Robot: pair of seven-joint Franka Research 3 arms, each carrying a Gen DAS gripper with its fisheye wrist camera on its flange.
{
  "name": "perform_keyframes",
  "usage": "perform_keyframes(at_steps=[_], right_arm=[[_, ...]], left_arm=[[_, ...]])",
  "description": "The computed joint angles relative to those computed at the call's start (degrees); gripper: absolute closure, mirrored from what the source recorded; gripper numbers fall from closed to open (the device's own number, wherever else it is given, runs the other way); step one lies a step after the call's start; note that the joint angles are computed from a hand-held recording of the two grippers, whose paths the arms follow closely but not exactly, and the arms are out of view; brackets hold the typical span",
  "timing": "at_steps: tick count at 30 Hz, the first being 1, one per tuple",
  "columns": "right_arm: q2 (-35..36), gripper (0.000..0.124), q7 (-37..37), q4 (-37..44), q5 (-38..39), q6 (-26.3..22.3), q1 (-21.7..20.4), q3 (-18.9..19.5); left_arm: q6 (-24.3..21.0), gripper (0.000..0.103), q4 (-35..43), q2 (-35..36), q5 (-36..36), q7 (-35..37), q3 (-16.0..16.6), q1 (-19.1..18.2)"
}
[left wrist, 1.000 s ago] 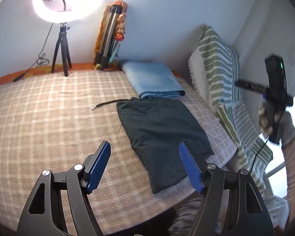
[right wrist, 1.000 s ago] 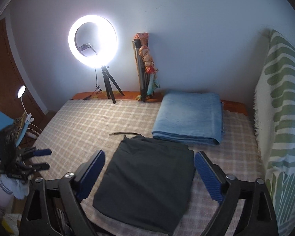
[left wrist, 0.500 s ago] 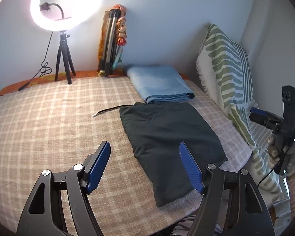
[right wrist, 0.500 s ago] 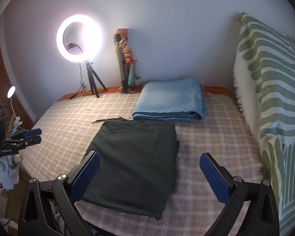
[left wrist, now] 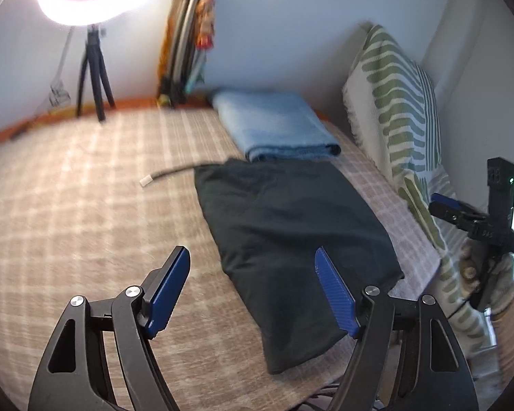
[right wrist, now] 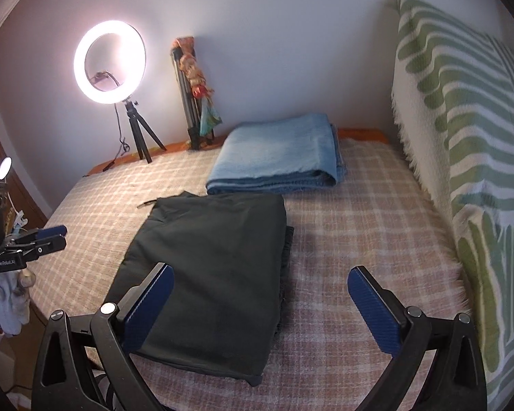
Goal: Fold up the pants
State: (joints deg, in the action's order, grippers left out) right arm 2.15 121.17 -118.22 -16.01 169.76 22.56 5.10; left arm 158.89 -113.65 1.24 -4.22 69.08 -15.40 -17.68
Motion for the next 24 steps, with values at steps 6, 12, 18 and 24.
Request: perform_keyframes(at_steps=[6, 12, 18, 24], right_arm=[[5.3, 0.021, -15.4, 3.6, 18.6, -3.0, -1.6, 2.0], [11.0, 0.021, -28.6, 9.5, 34.3, -7.1, -4.1, 4.0], [18.0, 0.022, -39.5, 17.9, 48.5, -14.1, -7.6, 6.4], [22.8, 0.03, -44.8, 23.2, 53.3, -18.3, -8.0, 6.8]], left_arm=[[-1.4, 0.028, 2.0, 4.5, -15.7, 8.5, -1.4, 1.9], [-2.6, 0.028, 3.5, 7.9, -22.2, 10.8, -3.0, 3.6], [-3.2, 0.028, 6.5, 11.7, -26.4, 12.6, -4.9, 5.1], [-3.6, 0.03, 9.4, 14.7, -24.7, 14.2, -6.1, 5.7]])
